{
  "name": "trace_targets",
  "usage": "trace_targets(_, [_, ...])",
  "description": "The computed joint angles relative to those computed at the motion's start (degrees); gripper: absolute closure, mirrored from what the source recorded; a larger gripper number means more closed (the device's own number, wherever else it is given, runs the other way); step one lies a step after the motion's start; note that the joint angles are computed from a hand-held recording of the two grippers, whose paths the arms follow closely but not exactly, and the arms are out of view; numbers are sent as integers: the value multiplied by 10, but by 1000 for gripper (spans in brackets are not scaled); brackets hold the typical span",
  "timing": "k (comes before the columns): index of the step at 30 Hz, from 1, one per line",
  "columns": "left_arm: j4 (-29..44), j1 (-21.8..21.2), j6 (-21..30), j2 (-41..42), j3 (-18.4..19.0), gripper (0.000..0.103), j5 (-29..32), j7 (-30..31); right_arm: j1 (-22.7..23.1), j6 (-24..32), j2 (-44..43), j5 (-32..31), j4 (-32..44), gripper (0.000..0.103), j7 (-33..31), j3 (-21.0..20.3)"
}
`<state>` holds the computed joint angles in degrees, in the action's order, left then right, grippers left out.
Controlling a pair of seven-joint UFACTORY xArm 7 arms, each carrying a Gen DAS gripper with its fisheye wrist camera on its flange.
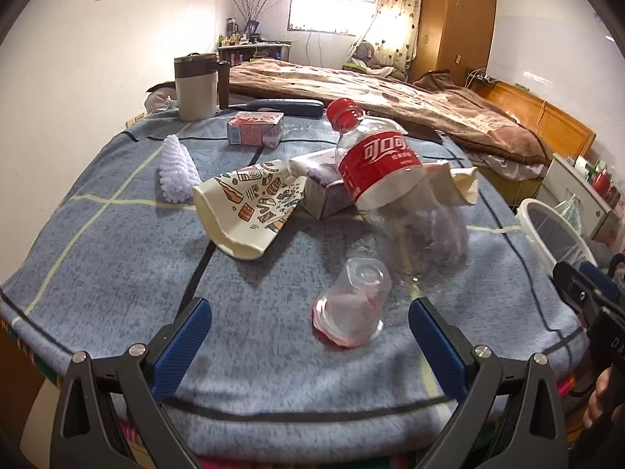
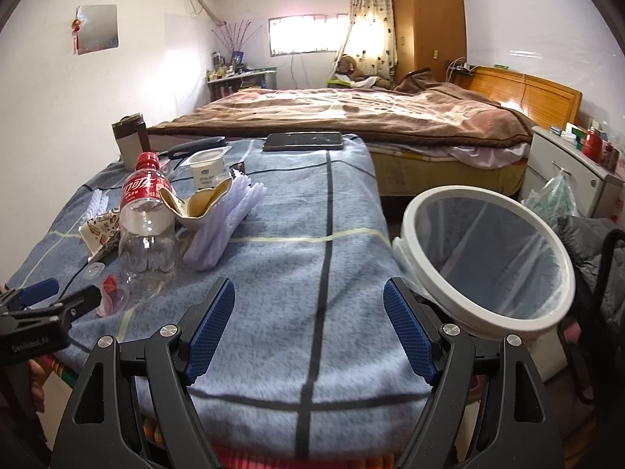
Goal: Collect trash
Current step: 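Move left gripper to the clear plastic cup while right gripper reaches the crumpled beige paper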
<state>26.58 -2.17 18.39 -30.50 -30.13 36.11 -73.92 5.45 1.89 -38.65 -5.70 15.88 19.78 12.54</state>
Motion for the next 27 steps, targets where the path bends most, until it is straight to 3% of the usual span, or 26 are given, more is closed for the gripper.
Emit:
trace_targets(4, [6,7,-18,26,9,12,3,6,10,-16,43,1,28,23,-6,-5])
trace_targets(9, [4,8,-44,47,27,27,0,16,75,-26,97,20,67,23,-38,-53])
trace_targets(22, [3,31,-68,56,36,52,-9,53,183,-33,203,110,154,24,-86,-132])
trace_targets(24, [4,37,-68,57,31,53,-8,53,206,-34,214,128,163,28,-103,-150])
trace_targets(27, [4,39,-75,59,32,59,-9,58,208,-34,226,139,173,33,-117,-144])
